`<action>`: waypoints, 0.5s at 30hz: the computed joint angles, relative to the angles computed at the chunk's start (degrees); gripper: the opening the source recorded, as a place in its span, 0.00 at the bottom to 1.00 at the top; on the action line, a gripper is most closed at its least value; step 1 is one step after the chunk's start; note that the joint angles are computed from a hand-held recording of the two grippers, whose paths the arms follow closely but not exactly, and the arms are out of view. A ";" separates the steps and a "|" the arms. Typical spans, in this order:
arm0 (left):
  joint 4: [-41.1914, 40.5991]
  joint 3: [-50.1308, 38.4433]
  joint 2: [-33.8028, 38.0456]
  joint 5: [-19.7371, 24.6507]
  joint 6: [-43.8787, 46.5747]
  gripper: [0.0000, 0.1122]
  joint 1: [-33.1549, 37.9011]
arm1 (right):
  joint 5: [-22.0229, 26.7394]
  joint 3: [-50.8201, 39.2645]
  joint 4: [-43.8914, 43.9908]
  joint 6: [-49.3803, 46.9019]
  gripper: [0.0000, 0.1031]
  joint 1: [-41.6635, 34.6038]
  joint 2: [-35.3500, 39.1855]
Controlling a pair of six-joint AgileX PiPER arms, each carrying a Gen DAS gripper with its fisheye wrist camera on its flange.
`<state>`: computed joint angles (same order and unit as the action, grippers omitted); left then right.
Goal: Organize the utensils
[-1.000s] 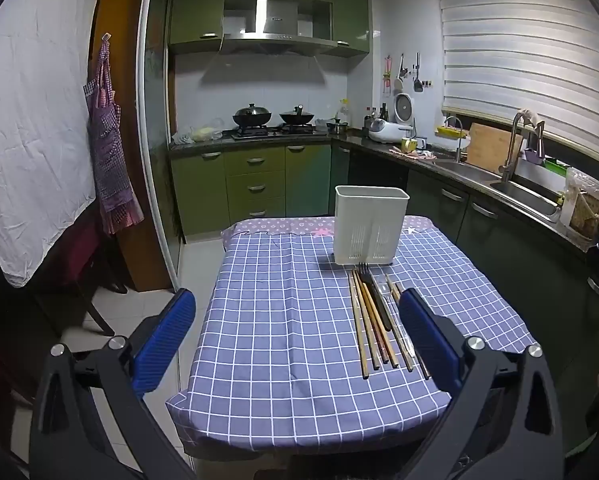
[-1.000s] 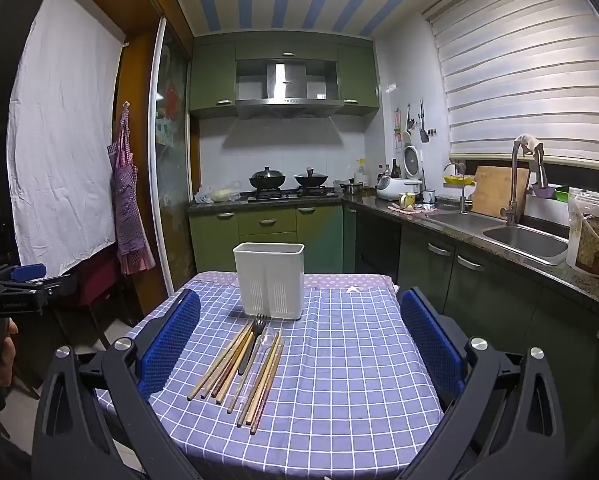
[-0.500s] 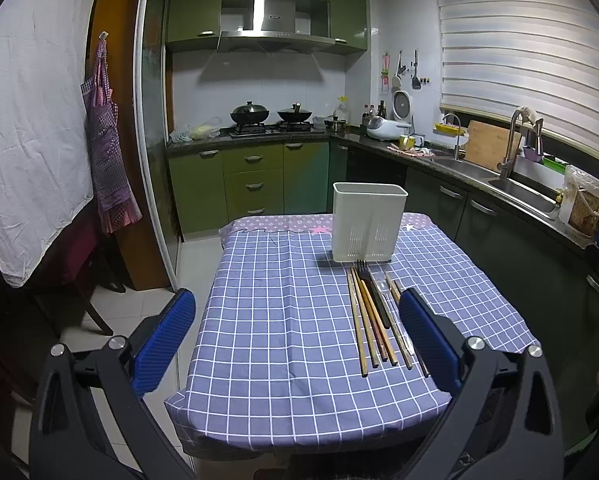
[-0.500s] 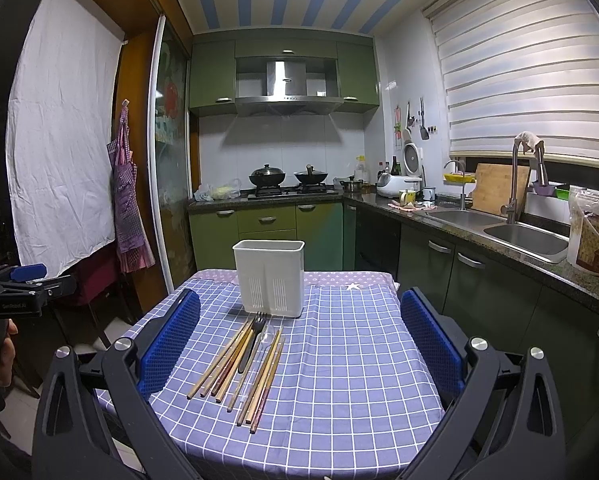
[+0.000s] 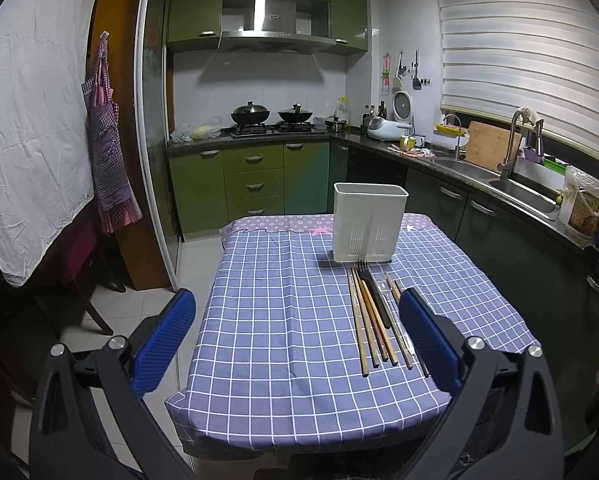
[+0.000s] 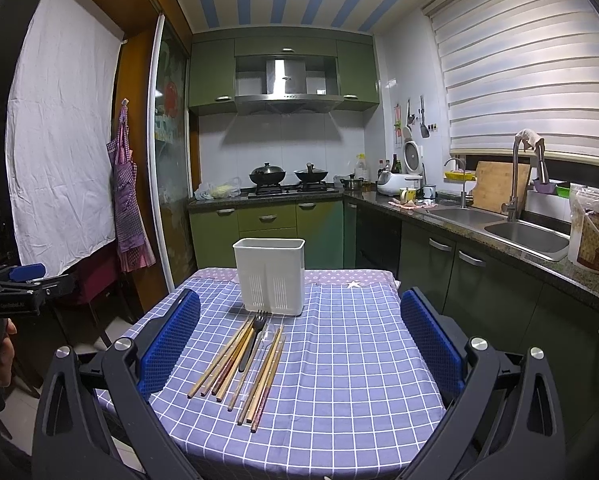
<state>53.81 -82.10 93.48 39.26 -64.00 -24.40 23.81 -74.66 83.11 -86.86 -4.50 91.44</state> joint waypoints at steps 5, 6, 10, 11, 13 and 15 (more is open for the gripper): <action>-0.04 0.00 -0.04 -0.04 0.06 0.86 0.09 | -0.13 0.42 1.20 -1.23 0.96 0.06 0.04; 0.02 0.05 -0.03 -0.06 -0.03 0.86 0.05 | -0.32 0.27 0.80 -0.84 0.96 0.21 0.07; 0.03 0.12 -0.05 -0.02 0.01 0.86 0.08 | -0.40 0.19 0.76 -0.74 0.96 0.22 0.30; 0.05 0.23 -0.09 -0.05 -0.07 0.86 0.04 | -0.58 0.18 0.70 -0.69 0.96 0.39 0.29; 0.18 0.29 -0.13 -0.02 -0.18 0.86 -0.06 | -0.49 0.27 1.11 -1.07 0.96 0.30 0.31; 0.08 0.21 -0.12 -0.01 -0.06 0.86 -0.01 | -0.55 0.14 0.74 -0.67 0.96 0.37 0.31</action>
<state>53.89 -81.89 93.36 39.24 -64.06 -24.41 23.26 -74.53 83.86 -87.52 -4.13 91.75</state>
